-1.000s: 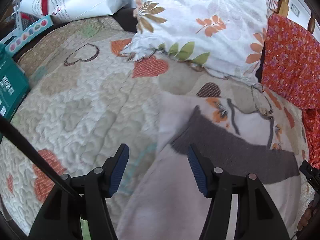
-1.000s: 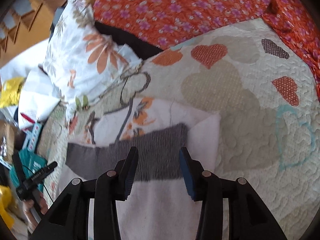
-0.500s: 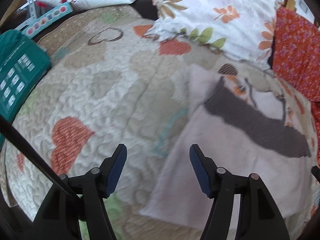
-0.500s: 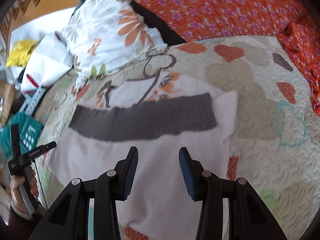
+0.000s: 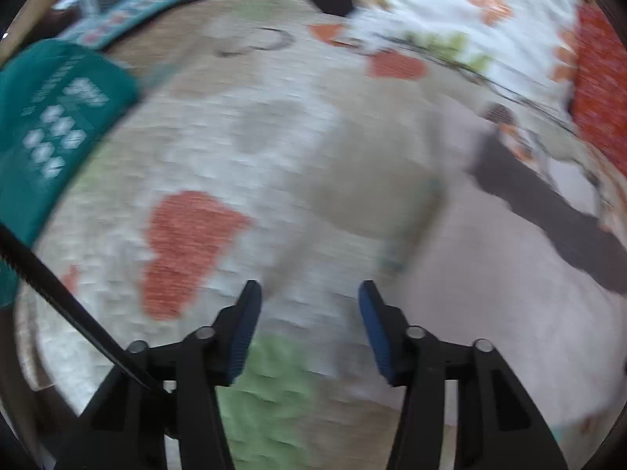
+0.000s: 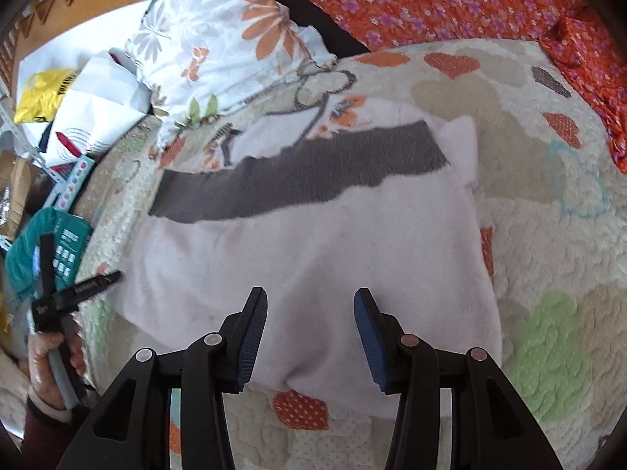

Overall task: Fold small clothes
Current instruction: 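Open both grippers and release the folded hem onto the cardigan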

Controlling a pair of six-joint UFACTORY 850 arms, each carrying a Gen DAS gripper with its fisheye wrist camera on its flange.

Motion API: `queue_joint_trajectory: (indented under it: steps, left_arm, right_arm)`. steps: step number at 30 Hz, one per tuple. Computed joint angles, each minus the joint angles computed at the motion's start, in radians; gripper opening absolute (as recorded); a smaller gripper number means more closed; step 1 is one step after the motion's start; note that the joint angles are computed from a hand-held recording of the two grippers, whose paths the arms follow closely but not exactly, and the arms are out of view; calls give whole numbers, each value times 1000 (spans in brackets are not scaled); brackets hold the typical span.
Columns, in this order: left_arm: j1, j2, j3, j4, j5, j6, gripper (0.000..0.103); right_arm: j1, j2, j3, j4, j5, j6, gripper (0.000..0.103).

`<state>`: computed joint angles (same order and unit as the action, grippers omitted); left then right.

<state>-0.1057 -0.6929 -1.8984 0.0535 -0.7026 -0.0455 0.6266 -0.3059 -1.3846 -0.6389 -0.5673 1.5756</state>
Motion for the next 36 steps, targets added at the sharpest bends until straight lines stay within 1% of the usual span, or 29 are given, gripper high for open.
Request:
queue_joint_trajectory:
  steps: [1, 2, 3, 4, 5, 8, 10, 13, 15, 18, 21, 28, 32, 36]
  left_arm:
    - [5, -1, -6, 2, -4, -19, 47]
    - [13, 2, -9, -38, -7, -4, 47]
    - [26, 11, -4, -120, -4, 51, 47]
    - [36, 28, 14, -188, 13, 102, 47]
    - [38, 49, 38, -215, 40, 126, 47]
    - [19, 109, 111, -183, 119, 119, 52]
    - [4, 155, 171, -134, 175, 80, 60]
    - [-17, 200, 233, -68, 221, 45, 66]
    - [-34, 217, 262, -9, 241, 21, 67]
    - [-51, 220, 271, 3, 236, 65, 68]
    - [-66, 219, 277, 40, 234, 63, 68]
    - [-72, 200, 254, -12, 208, 105, 68]
    - [-78, 183, 235, -22, 187, 114, 68]
    - [-85, 173, 228, -9, 178, 114, 68]
  right_arm:
    - [-2, 3, 6, 3, 2, 6, 50]
    - [-3, 8, 14, 2, 6, 14, 50]
    - [-4, 12, 21, -2, 11, 22, 50]
    - [-5, 16, 25, -6, 13, 26, 50]
    - [-5, 17, 25, -14, 11, 32, 50]
    - [-2, 11, 17, -27, 11, 37, 51]
    - [1, 2, 4, -20, 11, 19, 51]
    - [14, -17, -23, -22, -13, -13, 51]
    - [23, -26, -37, -31, -28, -26, 52]
    - [30, -35, -51, -40, -44, -36, 53]
    - [31, -42, -58, -34, -49, -48, 53]
    - [22, -49, -55, -11, -28, -61, 54]
    - [19, -58, -63, 3, -21, -80, 54]
    - [24, -64, -69, -2, -27, -89, 57]
